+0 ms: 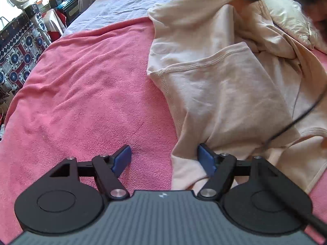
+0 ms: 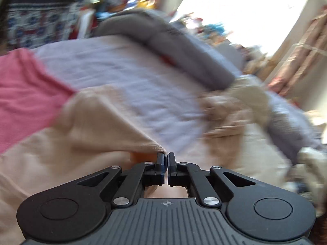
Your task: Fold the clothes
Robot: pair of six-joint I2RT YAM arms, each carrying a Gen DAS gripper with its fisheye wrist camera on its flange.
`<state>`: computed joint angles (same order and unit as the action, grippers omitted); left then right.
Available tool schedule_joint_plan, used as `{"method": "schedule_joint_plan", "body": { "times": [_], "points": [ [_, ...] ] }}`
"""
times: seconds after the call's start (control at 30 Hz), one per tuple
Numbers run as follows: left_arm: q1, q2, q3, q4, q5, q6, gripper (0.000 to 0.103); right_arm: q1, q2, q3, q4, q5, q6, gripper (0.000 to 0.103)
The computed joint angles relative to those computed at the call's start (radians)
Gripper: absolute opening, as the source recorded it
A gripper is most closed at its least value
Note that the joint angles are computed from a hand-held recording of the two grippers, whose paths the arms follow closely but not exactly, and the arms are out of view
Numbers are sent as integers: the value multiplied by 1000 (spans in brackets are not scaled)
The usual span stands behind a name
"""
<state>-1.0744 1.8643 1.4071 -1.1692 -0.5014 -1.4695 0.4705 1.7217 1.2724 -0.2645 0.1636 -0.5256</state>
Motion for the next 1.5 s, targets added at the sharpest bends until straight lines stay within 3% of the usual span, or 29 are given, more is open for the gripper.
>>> {"method": "schedule_joint_plan", "body": {
  "times": [0.1, 0.23, 0.37, 0.47, 0.5, 0.57, 0.73, 0.8, 0.87, 0.93, 1.03, 1.13, 1.2, 1.23, 1.27, 1.3, 1.37, 1.5],
  "points": [
    [7, 7, 10, -10, 4, 14, 78, -166, -14, 28, 31, 27, -3, 4],
    [25, -7, -5, -1, 20, 50, 84, -374, -28, 10, 82, 160, -43, 4],
    [54, -33, -41, 26, 35, 107, 96, -557, -17, -46, 90, 282, -26, 4],
    [64, -48, -48, 31, 38, 165, 97, -654, 14, -108, 84, 352, -78, 13],
    [65, -43, -35, 13, 32, 183, 96, -694, -23, -138, 53, 304, -78, 18],
    [54, -13, 18, -56, 9, 200, 96, -734, -114, -187, -67, 119, -59, 44],
    [28, 43, 146, -243, -49, 163, 86, -691, -197, -218, -458, -349, -73, 75],
    [11, 22, 161, -250, -66, 171, 85, -598, -224, -307, -469, -408, -18, 80],
    [-11, -6, 174, -219, -70, 218, 88, -475, -248, -406, -393, -356, 81, 83],
    [-32, 8, 194, -192, -53, 285, 90, -391, -240, -462, -300, -304, 153, 79],
    [-48, 108, 243, -204, -36, 347, 91, -339, -240, -444, -292, -274, 212, 6],
    [-38, 162, 241, -187, -15, 336, 86, -382, -302, -387, -375, -289, 188, 6],
    [-27, 108, 191, -123, 12, 297, 51, -443, -377, -351, -458, -308, 135, 6],
    [-24, 90, 178, -108, 20, 278, 43, -479, -407, -328, -504, -322, 104, 5],
    [-30, 98, 200, -140, 14, 263, 23, -521, -427, -305, -559, -342, 66, 4],
    [-38, 106, 224, -175, 5, 248, 13, -560, -424, -272, -608, -358, 26, 4],
    [-60, 108, 245, -230, 4, 216, 13, -593, -404, -241, -682, -342, -61, 4],
    [-96, 82, 182, -254, 127, 175, 12, -631, -416, -317, -803, -197, -157, 3]
  ]
}}
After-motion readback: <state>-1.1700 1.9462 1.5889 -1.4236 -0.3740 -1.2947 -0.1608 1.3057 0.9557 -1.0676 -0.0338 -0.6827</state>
